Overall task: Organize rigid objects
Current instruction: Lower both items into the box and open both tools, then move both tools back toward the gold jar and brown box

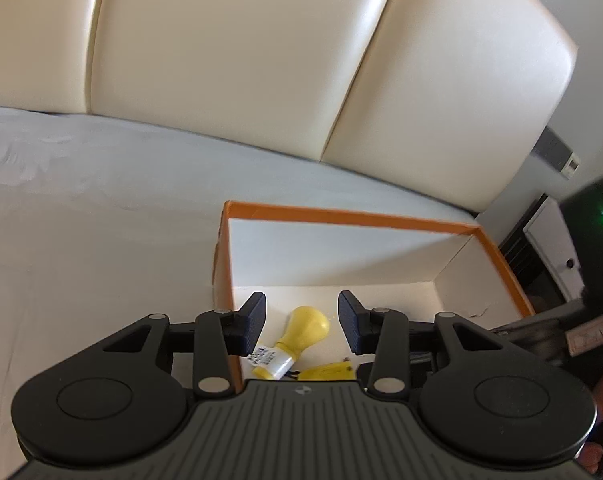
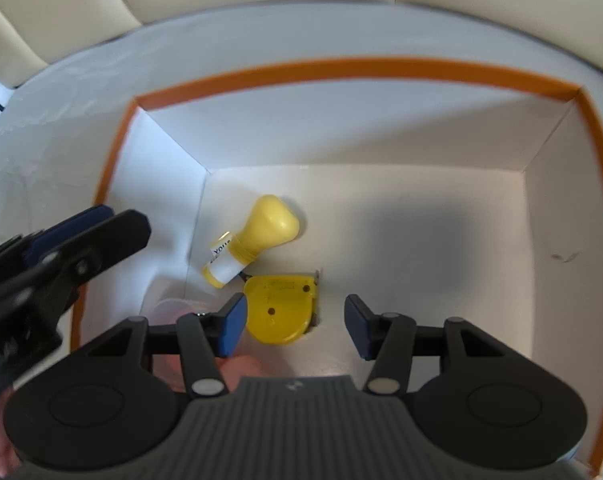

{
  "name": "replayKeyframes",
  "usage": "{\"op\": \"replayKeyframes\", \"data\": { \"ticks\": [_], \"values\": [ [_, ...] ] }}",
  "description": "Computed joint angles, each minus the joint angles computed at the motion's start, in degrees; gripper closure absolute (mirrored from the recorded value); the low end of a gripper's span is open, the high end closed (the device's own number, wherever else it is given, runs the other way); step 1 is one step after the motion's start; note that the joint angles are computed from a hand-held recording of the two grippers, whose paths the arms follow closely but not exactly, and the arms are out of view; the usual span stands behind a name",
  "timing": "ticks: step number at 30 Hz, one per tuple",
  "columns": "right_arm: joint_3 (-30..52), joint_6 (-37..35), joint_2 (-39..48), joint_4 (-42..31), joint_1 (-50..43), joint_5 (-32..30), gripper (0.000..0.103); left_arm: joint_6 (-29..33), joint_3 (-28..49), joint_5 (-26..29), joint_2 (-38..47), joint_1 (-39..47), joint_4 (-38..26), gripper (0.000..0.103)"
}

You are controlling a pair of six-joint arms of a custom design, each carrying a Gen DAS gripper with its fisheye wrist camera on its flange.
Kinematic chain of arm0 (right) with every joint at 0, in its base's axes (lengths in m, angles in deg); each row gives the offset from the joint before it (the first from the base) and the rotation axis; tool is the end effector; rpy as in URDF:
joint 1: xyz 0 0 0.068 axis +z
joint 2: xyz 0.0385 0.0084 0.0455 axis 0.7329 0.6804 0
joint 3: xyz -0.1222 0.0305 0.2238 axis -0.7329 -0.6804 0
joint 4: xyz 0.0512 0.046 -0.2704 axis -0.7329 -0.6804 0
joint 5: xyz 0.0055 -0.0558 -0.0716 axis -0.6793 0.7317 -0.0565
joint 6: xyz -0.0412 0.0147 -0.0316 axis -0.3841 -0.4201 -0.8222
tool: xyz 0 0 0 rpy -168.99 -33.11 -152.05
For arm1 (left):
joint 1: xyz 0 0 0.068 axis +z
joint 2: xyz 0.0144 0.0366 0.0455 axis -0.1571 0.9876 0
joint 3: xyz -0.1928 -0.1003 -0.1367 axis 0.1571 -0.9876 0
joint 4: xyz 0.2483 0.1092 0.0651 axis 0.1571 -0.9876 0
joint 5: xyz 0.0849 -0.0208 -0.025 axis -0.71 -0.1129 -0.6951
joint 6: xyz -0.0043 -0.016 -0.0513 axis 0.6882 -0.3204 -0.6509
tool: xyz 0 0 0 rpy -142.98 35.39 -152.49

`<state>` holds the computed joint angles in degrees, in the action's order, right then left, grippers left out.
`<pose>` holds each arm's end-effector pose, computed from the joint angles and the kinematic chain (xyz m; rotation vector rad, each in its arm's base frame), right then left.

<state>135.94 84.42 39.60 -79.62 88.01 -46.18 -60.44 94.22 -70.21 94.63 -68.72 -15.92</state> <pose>0.2880 0.2589 0.2818 -0.9296 2.7088 0.4649 0.1274 -0.1679 0.3055 -0.5642 2.1797 -0.1704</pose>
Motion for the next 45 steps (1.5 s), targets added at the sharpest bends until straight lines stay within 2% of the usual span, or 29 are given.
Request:
{"op": "replayKeyframes", "data": {
  "ticks": [3,9,15,18,23,25,29,33,37,42,45],
  "values": [
    [-6.98,-1.39,-7.62,4.92,-0.44,1.00,0.049,-4.52,3.40,-3.71,2.63,-4.24,-3.60,0.055],
    [-27.21,-3.21,-28.30,19.44,-1.37,2.40,0.049,-17.52,12.82,-9.62,11.73,-13.19,-15.11,0.055],
    [-41.56,-3.71,-48.35,25.08,-5.17,-0.62,0.049,-20.06,19.43,-12.31,17.80,-18.09,-19.34,0.055],
    [-47.37,-3.99,-57.94,24.64,-6.46,-1.22,0.049,-25.03,23.52,-13.09,22.12,-21.49,-23.55,0.055],
    [-51.16,-8.51,-69.93,17.24,-11.60,-3.98,0.049,-29.48,26.15,-11.68,26.48,-26.37,-25.29,0.055],
    [-53.01,-10.65,-73.63,13.95,-14.48,-5.86,0.042,-29.55,26.05,-9.92,27.34,-27.54,-23.93,0.055],
    [-55.48,-15.81,-78.27,6.50,-20.12,-8.45,0.042,-31.98,24.53,-5.56,27.71,-29.17,-20.72,0.055],
    [-57.30,-20.97,-80.98,-0.84,-27.94,-12.13,0.042,-31.59,22.10,-1.77,27.19,-30.24,-15.48,0.055],
    [-58.61,-27.22,-82.14,-6.87,-35.96,-14.23,0.042,-30.30,22.75,2.19,29.48,-30.47,-13.58,0.054],
    [-57.32,-41.89,-79.64,-15.98,-53.17,-22.15,0.041,-28.52,22.21,4.50,30.64,-31.66,-8.61,0.048],
    [-56.95,-41.34,-80.38,-16.10,-53.77,-16.19,0.037,-25.60,20.46,5.40,30.06,-31.87,-2.67,0.043]
  ]
}}
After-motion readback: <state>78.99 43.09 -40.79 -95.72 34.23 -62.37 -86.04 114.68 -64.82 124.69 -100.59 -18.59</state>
